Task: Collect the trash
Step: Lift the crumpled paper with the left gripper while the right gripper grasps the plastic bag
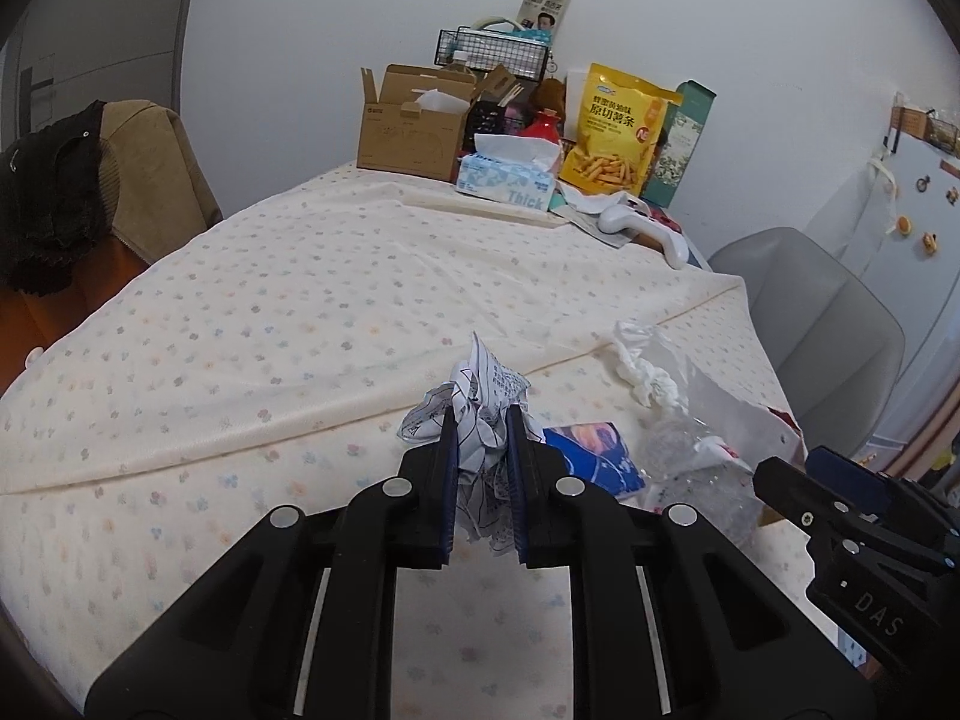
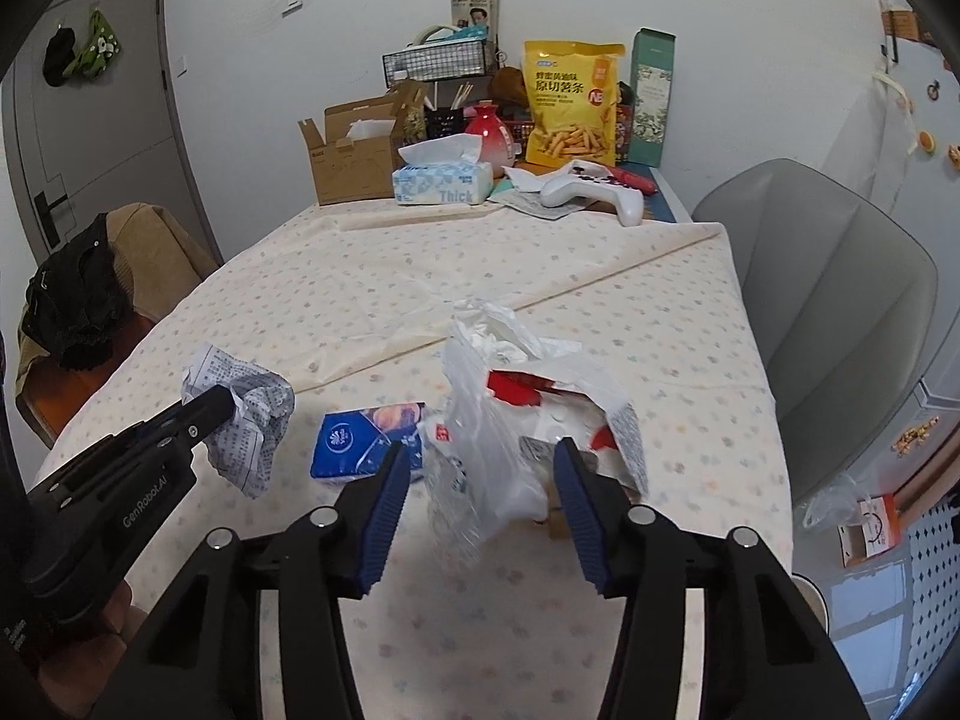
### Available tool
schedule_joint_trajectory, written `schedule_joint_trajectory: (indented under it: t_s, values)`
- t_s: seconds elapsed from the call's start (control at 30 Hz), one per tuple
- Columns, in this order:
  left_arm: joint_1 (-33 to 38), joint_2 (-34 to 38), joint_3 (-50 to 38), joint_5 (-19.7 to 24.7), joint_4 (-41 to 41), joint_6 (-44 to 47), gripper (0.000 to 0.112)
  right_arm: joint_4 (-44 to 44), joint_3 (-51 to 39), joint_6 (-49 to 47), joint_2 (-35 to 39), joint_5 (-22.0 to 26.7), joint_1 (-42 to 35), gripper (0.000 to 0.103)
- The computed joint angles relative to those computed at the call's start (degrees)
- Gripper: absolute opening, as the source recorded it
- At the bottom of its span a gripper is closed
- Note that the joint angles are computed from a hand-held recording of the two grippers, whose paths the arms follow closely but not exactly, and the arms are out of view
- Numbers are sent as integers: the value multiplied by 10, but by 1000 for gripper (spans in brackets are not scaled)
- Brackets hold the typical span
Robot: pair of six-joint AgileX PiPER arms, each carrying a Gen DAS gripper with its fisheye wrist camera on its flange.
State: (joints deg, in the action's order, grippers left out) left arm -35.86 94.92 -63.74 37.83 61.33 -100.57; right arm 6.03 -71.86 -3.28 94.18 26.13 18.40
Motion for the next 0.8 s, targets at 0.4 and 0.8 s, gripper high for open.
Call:
schedule_joint_trajectory:
  t_s: [0.4,0.8]
  values:
    - [4,8,-6,-17,4,-1,15,-26,-12,23,1,9,10,3]
    - [-76,-26,-17,50,28,-20,15,-61,60,41,-112,-3,-4,3]
